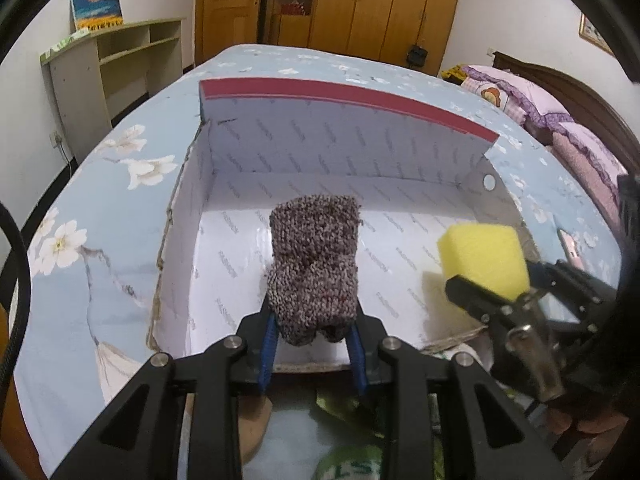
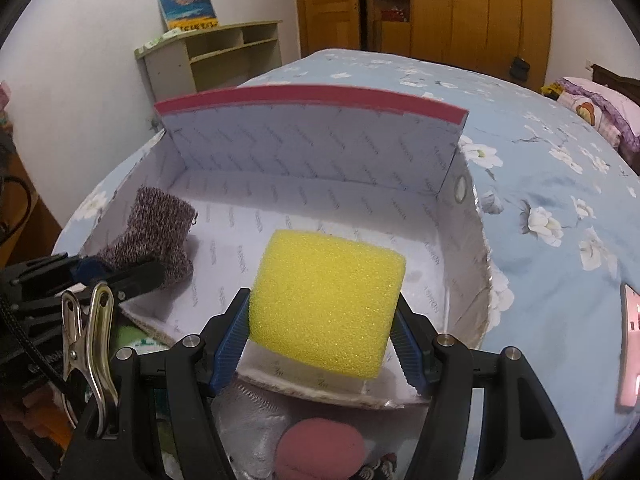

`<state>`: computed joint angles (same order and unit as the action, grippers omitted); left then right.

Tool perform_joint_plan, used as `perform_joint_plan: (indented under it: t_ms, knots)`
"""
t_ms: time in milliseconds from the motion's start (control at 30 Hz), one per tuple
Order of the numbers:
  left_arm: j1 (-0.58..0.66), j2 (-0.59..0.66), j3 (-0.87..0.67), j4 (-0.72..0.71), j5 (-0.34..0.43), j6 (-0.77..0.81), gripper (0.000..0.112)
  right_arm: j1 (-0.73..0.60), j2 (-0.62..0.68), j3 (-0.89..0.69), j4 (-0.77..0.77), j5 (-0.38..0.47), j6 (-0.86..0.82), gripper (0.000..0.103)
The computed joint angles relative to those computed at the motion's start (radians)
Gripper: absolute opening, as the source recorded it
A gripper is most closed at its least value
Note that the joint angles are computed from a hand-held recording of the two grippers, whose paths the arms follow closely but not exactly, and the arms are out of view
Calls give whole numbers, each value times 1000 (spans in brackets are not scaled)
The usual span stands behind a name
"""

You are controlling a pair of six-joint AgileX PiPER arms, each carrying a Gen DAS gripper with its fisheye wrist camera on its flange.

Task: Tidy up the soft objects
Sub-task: 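Carry the sock and sponge into the box and open both grippers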

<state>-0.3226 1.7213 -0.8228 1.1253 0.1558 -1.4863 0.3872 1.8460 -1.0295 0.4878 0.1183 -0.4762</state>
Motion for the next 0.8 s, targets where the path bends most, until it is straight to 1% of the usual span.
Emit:
perform_joint_plan:
  t_ms: [33,100,167,200,300,400,433,567,633,800]
  knots:
    - [2,-6,5,-35,-6,30,30,0,-1,3,24,1,-27,66]
    - [-9,-9,6,-9,6,-3,31,-2,1,3,49,2,-60,66]
    - [-21,-8,1,1,25,-18,31,-1,-1,-1,21,9,-33,67]
    - [-21,-8,-3,-19,28,1,31,-2,-1,-4,13,14,-26,67]
    - [-16,-10,-7,-39,23,21,31,-4,3,-23,-59,35,43,67]
    - [-22,-18,5,61,29,-83,33,5,4,-39,-186,49,162,67]
    - [-24,-22,9,71,33,-93,34,11,2,-41,-229,47,202,67]
    - [-12,-25,3,-32,24,11,35,35,-3,-49,-368,56,339,67]
    - [-10,-25,1,-43,21,27,35,36,1,-54,-372,59,348,67]
    - [-11,-18,-2,-59,18,49,35,24,11,-65,-322,78,297,67]
